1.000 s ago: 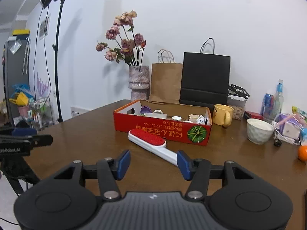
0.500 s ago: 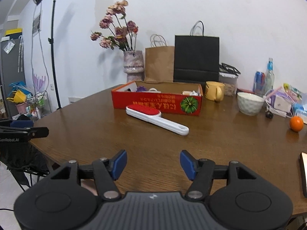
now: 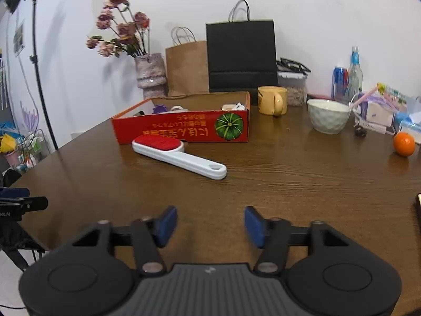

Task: Organize rigid objects
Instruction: 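Grasp the red lint brush head with left tool while right tool grasps its white handle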

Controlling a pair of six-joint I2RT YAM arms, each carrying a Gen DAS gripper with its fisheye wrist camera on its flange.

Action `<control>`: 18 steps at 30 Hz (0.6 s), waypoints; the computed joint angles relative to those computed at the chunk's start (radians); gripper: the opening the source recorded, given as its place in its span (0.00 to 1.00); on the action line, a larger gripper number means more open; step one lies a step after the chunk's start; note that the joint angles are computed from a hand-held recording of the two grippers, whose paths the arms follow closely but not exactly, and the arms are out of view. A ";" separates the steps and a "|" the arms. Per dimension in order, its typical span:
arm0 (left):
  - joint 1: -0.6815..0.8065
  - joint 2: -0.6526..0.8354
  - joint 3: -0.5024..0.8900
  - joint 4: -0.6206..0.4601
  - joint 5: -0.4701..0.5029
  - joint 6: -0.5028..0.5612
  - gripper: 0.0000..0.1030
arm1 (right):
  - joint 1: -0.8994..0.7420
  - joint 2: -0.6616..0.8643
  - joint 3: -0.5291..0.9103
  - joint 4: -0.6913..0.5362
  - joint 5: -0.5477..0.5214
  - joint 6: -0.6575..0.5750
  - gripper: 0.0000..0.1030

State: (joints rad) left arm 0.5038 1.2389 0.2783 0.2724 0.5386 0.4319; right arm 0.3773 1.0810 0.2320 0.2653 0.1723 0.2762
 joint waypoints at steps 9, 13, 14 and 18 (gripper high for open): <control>-0.247 0.358 0.336 0.118 -0.110 -0.140 0.69 | -0.131 0.412 0.235 0.170 -0.097 -0.036 0.35; -0.325 0.561 0.576 0.045 -0.134 -0.156 0.69 | -0.160 0.573 0.367 0.169 -0.116 -0.028 0.31; -0.333 0.602 0.622 0.034 -0.123 -0.169 0.69 | -0.163 0.598 0.395 0.151 -0.118 -0.034 0.27; -0.366 0.760 0.829 -0.078 -0.114 -0.206 0.64 | -0.173 0.686 0.477 0.111 -0.129 -0.049 0.21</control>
